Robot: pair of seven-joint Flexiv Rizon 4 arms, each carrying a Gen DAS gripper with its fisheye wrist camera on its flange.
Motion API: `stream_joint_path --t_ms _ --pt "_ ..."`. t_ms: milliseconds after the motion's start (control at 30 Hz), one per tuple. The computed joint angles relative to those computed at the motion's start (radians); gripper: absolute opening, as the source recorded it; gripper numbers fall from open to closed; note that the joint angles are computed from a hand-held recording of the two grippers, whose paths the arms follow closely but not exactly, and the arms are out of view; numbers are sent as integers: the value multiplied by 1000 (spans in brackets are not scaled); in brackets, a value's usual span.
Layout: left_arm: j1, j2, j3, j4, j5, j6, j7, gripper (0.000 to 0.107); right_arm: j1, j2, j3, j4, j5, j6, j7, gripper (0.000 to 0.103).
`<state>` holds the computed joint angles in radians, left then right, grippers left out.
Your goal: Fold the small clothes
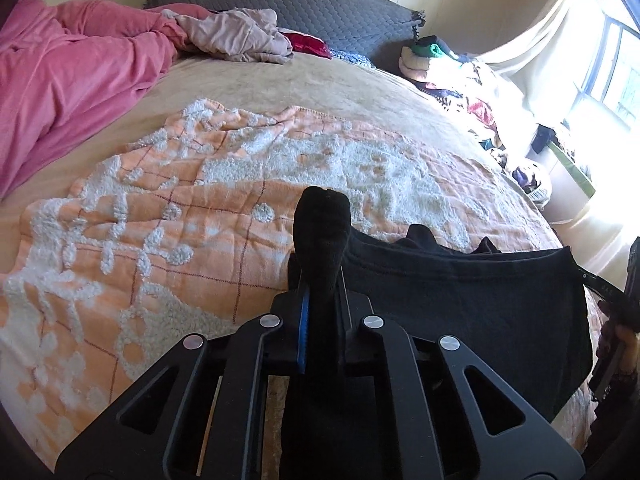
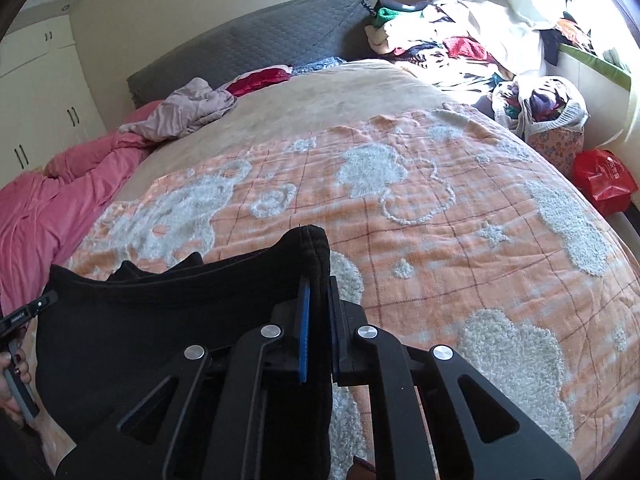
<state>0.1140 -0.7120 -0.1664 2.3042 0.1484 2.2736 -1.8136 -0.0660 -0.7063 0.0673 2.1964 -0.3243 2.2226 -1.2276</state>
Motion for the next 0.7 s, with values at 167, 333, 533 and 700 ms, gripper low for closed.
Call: stream_joint_path --t_ms 167,333,533,700 --pt "-65 -22 43 -18 -84 -66 22 8 90 -21 -59 -25 74 -101 -34 8" --pt "-108 -6 75 -1 -145 -62 46 18 170 -16 -109 -20 176 -116 -96 17" --pt "-179 52 113 49 -217 -37 71 34 203 17 -119 16 260 -90 -143 28" --pt "-216 88 96 76 -215 -34 91 48 140 63 -37 92 205 -7 -165 34"
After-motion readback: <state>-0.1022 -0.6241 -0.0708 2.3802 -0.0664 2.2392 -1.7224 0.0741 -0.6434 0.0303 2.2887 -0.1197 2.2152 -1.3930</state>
